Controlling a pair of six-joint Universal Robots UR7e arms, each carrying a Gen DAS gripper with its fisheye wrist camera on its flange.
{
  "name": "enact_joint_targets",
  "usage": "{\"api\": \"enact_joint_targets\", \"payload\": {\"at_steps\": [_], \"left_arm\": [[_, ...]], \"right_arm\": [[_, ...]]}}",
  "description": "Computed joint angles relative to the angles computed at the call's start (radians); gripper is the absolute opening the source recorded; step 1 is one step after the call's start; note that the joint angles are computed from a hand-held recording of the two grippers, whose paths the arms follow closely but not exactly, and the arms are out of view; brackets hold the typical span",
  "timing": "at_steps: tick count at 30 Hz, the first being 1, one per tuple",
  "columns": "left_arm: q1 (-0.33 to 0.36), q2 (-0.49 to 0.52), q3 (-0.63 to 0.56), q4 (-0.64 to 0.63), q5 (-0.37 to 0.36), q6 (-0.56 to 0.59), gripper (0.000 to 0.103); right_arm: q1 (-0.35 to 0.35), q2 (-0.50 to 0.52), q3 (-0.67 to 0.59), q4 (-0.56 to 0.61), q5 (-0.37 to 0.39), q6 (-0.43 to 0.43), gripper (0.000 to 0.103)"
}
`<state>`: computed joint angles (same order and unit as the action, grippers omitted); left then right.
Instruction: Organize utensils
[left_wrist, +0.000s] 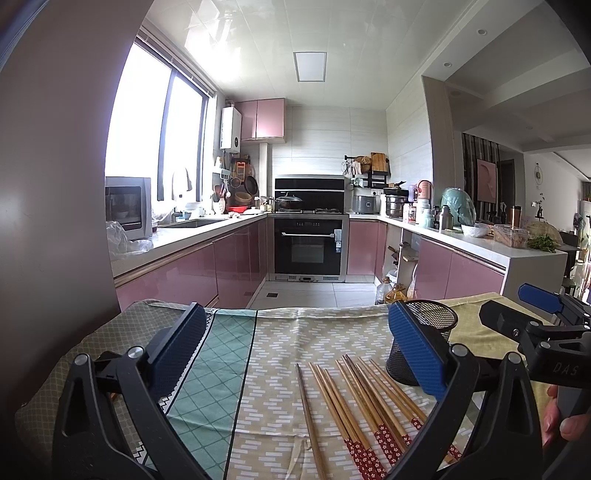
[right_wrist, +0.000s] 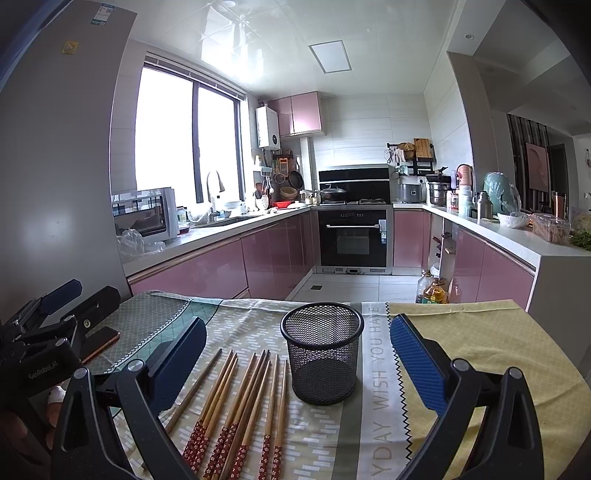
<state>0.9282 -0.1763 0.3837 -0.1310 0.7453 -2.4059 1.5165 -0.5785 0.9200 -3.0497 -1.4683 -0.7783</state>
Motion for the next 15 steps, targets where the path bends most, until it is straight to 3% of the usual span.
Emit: {"api": "enact_joint_targets", "payload": {"at_steps": [15], "left_arm": [[0.000, 0.005, -0.010, 0.010, -0.001, -0.005, 0.097]], "right_arm": [[-0.003, 0.002, -0.004, 0.009, 0.001, 0.004, 0.097]]}}
